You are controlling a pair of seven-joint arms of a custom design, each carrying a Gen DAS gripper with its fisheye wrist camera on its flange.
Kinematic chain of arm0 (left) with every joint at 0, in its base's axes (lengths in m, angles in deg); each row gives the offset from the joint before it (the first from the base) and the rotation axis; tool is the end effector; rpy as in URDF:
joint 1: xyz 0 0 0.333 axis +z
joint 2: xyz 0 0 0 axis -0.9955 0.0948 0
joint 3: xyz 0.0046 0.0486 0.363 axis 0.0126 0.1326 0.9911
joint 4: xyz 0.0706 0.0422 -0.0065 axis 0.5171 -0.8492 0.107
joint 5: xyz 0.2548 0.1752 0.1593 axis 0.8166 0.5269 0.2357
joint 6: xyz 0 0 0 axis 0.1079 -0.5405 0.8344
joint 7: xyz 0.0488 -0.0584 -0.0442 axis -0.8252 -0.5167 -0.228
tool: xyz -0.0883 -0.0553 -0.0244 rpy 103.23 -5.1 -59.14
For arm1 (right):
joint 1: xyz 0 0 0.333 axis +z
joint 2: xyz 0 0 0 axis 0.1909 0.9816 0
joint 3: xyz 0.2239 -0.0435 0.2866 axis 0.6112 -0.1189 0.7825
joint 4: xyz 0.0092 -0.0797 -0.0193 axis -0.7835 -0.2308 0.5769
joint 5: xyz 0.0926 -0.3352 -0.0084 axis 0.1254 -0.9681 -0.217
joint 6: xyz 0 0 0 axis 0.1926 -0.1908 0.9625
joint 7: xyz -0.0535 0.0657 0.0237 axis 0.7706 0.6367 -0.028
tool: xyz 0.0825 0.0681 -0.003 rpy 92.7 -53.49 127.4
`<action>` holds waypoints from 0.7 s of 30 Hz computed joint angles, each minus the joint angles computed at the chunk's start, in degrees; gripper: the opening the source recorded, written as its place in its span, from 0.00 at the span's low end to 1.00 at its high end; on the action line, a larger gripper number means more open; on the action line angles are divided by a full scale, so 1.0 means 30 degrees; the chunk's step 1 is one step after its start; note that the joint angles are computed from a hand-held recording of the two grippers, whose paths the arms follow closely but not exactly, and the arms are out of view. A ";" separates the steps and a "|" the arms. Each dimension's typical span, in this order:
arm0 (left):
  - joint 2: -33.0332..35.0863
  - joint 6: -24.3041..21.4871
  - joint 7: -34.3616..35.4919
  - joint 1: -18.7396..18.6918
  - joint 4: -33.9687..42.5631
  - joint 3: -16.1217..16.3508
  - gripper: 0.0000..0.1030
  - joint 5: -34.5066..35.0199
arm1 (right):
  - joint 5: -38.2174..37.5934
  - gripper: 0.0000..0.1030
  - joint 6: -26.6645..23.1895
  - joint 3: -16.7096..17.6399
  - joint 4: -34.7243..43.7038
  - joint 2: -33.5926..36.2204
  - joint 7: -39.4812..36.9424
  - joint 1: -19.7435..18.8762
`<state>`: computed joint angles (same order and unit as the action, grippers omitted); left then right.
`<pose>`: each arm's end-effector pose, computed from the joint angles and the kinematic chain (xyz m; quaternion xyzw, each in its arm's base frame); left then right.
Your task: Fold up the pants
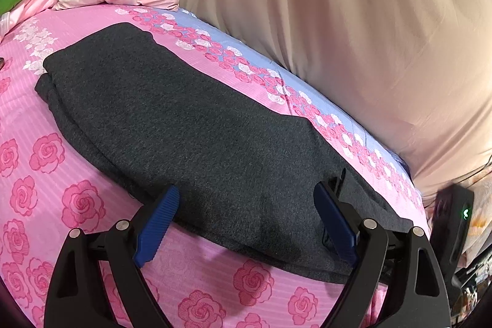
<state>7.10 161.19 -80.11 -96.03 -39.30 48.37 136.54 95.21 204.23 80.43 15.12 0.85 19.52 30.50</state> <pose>0.5673 -0.2123 0.4652 -0.8211 0.3455 -0.3942 0.2260 0.6828 0.3538 0.4695 -0.8321 0.4045 0.0015 0.3796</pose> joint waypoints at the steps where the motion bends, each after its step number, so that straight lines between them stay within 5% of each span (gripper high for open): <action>1: 0.0007 0.0016 -0.0078 0.0001 0.0012 0.0015 0.84 0.0049 | 0.0635 0.43 0.0215 0.0306 -0.0850 -0.0661 -0.0326 -0.0521; 4: 0.0049 -0.0006 0.0162 0.0022 0.0022 -0.0002 0.84 -0.0194 | 0.3350 0.53 0.3612 0.1032 -0.4392 -0.3122 -0.2651 -0.2145; 7: 0.0102 -0.0174 0.0626 -0.0041 0.0093 -0.0001 0.84 -0.0584 | 0.4272 0.73 0.5791 -0.0235 -0.6564 -0.4528 -0.1903 -0.2741; 10: 0.0131 -0.0142 0.0678 -0.0082 0.0130 0.0069 0.84 -0.0643 | 0.4312 0.73 0.5010 -0.1435 -0.7242 -0.4566 0.0499 -0.3790; 14: 0.0160 -0.0287 0.1034 -0.0141 0.0168 0.0083 0.84 -0.0991 | 0.6461 0.74 0.2565 -0.0129 -0.6669 -0.3666 -0.0291 -0.5653; 15: 0.0149 -0.0341 0.1105 -0.0166 0.0153 0.0100 0.84 -0.1032 | 0.7602 0.74 0.3114 -0.0170 -0.6810 -0.3696 -0.1538 -0.5443; 17: 0.0119 -0.0515 0.1199 -0.0241 0.0150 0.0114 0.84 -0.1097 | 0.7214 0.33 0.2205 0.0012 -0.6161 -0.3248 -0.1476 -0.5483; 18: 0.0070 -0.0600 0.1141 -0.0284 0.0122 0.0130 0.84 -0.1012 | 0.7450 0.23 0.2047 0.0050 -0.5978 -0.3101 -0.1654 -0.5477; 21: -0.0174 -0.0835 0.0364 -0.0377 -0.0092 0.0141 0.84 -0.0375 | 0.8910 0.16 0.2502 0.0433 -0.6074 -0.3470 -0.3337 -0.5738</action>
